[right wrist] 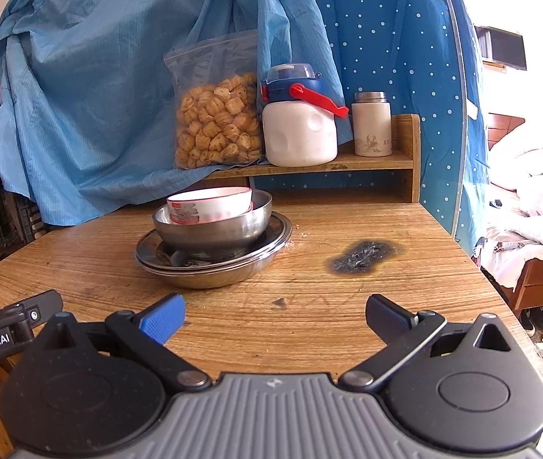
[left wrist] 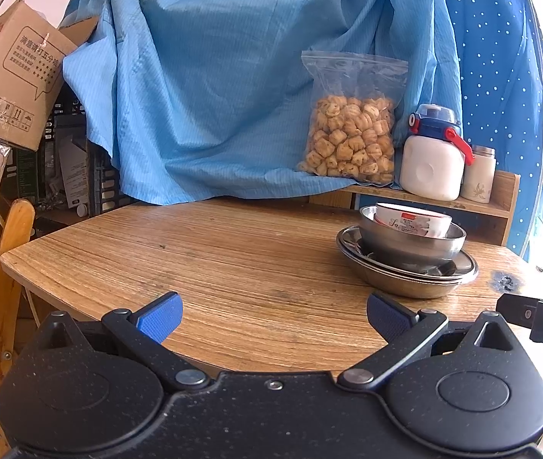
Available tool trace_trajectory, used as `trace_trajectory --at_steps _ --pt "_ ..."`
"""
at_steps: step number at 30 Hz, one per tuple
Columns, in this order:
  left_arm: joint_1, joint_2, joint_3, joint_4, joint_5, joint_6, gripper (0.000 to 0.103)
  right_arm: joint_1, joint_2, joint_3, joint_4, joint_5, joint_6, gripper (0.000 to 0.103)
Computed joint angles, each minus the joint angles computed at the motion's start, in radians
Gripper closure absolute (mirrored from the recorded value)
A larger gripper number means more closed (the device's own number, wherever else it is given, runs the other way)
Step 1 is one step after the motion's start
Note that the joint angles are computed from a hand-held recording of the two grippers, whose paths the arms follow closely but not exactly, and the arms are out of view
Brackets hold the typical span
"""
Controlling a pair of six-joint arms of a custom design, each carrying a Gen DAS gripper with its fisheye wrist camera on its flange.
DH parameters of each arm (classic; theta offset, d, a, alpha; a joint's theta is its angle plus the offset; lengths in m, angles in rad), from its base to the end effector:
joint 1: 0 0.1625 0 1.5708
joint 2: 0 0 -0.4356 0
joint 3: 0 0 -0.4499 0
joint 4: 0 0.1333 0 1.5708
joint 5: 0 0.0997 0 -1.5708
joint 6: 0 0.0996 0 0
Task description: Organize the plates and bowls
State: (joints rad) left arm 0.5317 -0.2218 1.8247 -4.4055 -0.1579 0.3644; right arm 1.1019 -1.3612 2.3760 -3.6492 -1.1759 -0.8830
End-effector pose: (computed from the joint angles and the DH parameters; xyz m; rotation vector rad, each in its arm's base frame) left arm -0.2777 -0.4321 -0.1025 0.2958 1.8513 -1.5250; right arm -0.0534 -0.4851 0.2489 0.7664 -2.2804 1.3956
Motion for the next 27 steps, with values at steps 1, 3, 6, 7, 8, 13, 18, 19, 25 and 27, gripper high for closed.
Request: trace_trajectory --at_steps 1,3,6,7,8,13,18,19,25,27 --pt "0.000 0.000 -0.001 0.000 0.002 0.000 0.001 0.001 0.002 0.000 -0.002 -0.001 0.000 0.000" --pt "0.000 0.001 -0.004 -0.007 0.002 0.011 0.001 -0.001 0.003 0.000 -0.007 0.003 0.002 0.000" --pt "0.000 0.001 -0.005 -0.008 0.004 0.012 0.001 -0.002 0.004 0.000 -0.012 0.003 0.008 0.000" --pt "-0.001 0.001 -0.005 -0.010 0.004 0.014 0.001 -0.002 0.005 -0.001 -0.014 0.003 0.011 0.000" --pt "0.000 0.002 -0.006 -0.010 0.003 0.015 0.001 -0.002 0.006 -0.002 -0.014 0.003 0.013 0.000" --pt "0.001 -0.005 0.013 0.043 -0.003 -0.051 0.001 -0.002 0.006 -0.002 -0.009 0.002 0.011 0.000" --pt "0.001 -0.021 0.041 0.147 0.008 -0.169 0.001 -0.004 0.003 -0.001 -0.006 0.003 0.013 0.000" --pt "0.000 -0.019 0.037 0.132 0.007 -0.155 0.001 -0.004 0.003 -0.001 -0.005 0.003 0.015 0.000" --pt "-0.003 -0.007 0.024 0.068 0.003 -0.100 0.001 -0.007 0.001 0.003 -0.008 0.002 0.020 0.000" --pt "-0.005 -0.006 0.022 0.058 0.006 -0.087 0.001 -0.008 0.000 0.005 -0.010 0.003 0.019 0.000"
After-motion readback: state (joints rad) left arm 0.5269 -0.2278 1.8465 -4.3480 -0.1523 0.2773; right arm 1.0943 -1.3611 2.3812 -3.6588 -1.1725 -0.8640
